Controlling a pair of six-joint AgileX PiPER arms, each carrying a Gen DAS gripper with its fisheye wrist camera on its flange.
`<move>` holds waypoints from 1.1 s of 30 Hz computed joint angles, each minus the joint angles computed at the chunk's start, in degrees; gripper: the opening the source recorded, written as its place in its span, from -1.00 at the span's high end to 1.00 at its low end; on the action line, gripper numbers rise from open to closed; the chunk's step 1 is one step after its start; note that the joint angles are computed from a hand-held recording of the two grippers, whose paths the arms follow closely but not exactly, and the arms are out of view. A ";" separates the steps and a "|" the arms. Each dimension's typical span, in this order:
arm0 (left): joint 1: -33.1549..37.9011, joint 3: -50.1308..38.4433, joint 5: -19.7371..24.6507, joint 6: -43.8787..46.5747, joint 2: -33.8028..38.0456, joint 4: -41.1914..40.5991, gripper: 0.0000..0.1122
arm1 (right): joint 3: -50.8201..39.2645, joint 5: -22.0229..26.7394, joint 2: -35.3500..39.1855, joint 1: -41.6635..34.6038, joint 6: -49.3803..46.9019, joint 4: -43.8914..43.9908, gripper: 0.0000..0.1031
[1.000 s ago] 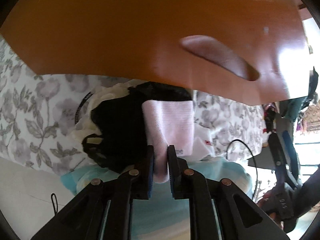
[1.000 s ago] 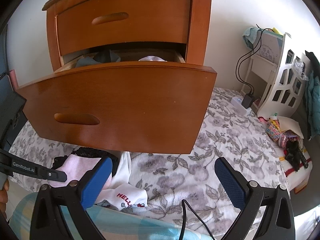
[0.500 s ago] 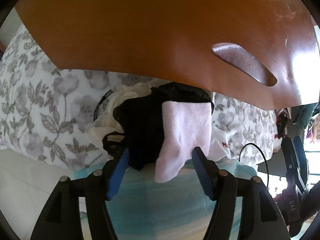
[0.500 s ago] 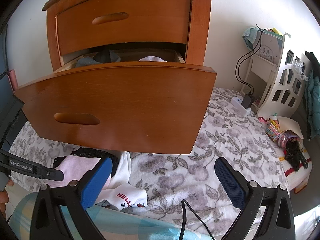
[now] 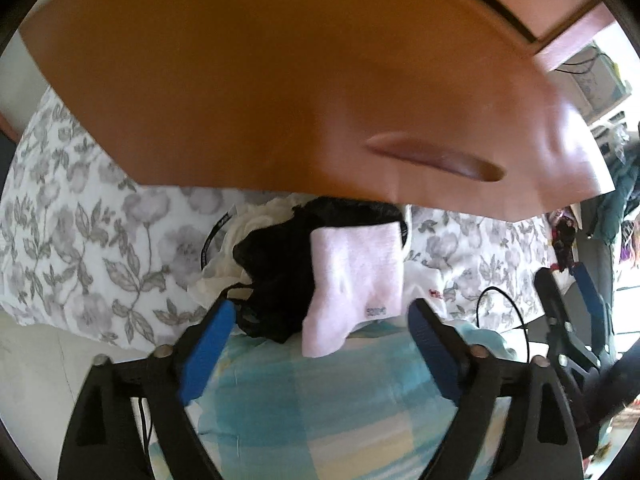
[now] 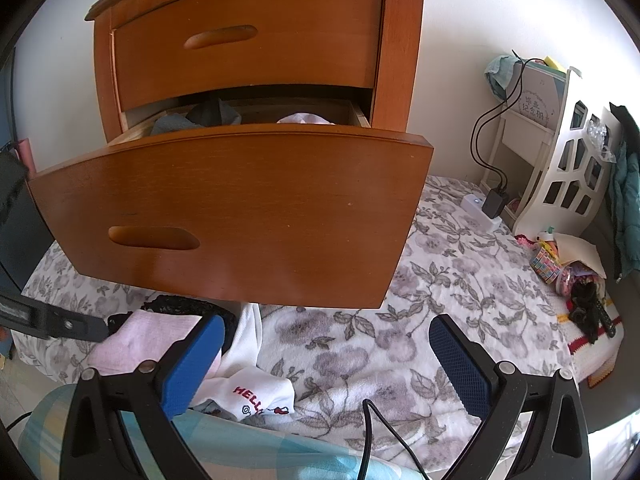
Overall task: Organize soft objects
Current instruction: 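Reach the left gripper into the drawer toward the white Hello Kitty sock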
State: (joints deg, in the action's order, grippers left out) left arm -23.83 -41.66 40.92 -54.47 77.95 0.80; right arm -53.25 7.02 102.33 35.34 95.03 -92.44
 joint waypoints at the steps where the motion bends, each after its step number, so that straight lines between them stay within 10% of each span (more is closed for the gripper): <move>1: -0.66 -0.60 0.71 -0.56 -0.84 1.01 -0.63 | 0.04 -0.02 -0.02 -0.03 0.28 -0.28 -1.00; 23: -7.30 -21.11 14.67 0.18 -10.73 18.04 -0.76 | -0.02 -1.05 -0.08 -0.63 0.73 -0.43 -1.00; 33: 6.29 -26.46 7.59 6.82 -8.95 17.69 -0.83 | -0.13 -1.75 0.06 -0.96 0.37 0.13 -1.00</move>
